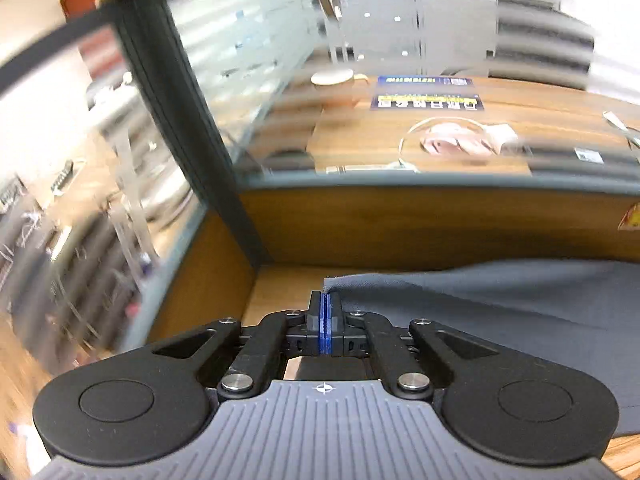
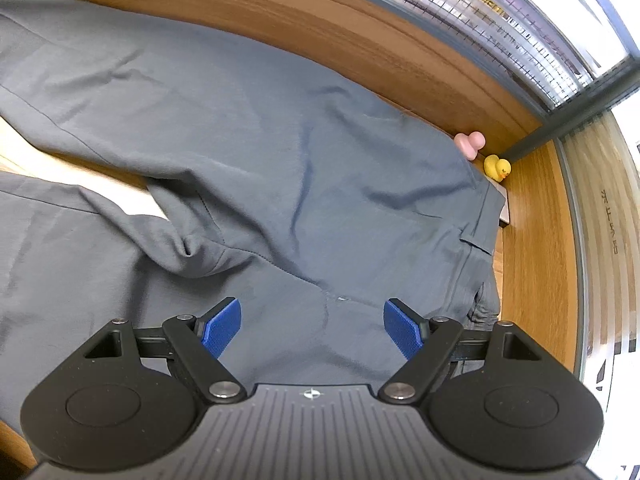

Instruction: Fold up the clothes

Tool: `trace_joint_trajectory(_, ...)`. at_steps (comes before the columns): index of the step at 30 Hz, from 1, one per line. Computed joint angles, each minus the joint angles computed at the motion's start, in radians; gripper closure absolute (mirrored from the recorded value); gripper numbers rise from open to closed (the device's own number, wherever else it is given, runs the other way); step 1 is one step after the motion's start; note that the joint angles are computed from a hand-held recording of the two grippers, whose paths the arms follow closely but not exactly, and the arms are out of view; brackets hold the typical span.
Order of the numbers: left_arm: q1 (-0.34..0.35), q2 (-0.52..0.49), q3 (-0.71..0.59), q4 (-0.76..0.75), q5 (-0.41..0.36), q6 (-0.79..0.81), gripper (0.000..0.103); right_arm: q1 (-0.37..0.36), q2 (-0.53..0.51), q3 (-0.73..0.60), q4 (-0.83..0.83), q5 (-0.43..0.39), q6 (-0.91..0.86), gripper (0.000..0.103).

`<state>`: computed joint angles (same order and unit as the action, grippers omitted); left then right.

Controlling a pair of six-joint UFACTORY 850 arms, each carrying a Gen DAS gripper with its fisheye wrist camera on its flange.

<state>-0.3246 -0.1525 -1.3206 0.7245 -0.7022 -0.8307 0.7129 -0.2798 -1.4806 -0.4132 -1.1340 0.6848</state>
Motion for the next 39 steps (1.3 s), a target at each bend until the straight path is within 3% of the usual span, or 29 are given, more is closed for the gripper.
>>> trace_joint_trajectory(5, 0.026, -0.096, -0.082, -0.064, -0.069, 0.082, 0.095, 0.011, -0.004, -0.002, 0.004, 0.003, 0.013, 0.019)
trace_joint_trajectory(7, 0.033, -0.119, -0.093, -0.087, -0.079, 0.1, 0.073, 0.016, -0.006, -0.003, 0.004, 0.0, 0.015, 0.019)
trace_joint_trajectory(9, 0.029, -0.117, -0.079, -0.105, -0.063, 0.118, 0.063, 0.018, -0.007, -0.004, 0.002, -0.004, 0.018, 0.019)
trace_joint_trajectory(20, -0.003, -0.091, 0.062, -0.193, -0.021, 0.23, 0.056, 0.014, -0.014, 0.019, -0.008, 0.014, 0.031, 0.019)
trace_joint_trajectory(28, -0.046, -0.123, 0.089, -0.177, -0.006, 0.251, 0.052, -0.002, -0.081, -0.027, 0.04, 0.119, 0.003, 0.022)
trace_joint_trajectory(33, -0.067, -0.142, 0.077, -0.172, 0.011, 0.297, 0.052, -0.014, -0.153, -0.088, 0.096, 0.159, -0.052, 0.035)
trace_joint_trajectory(37, -0.083, -0.16, 0.072, -0.145, 0.044, 0.313, 0.051, -0.027, -0.218, -0.141, 0.163, 0.13, -0.113, 0.05)
trace_joint_trajectory(39, -0.087, -0.17, 0.061, -0.138, 0.043, 0.32, 0.051, -0.04, -0.234, -0.15, 0.216, 0.123, -0.144, 0.078)
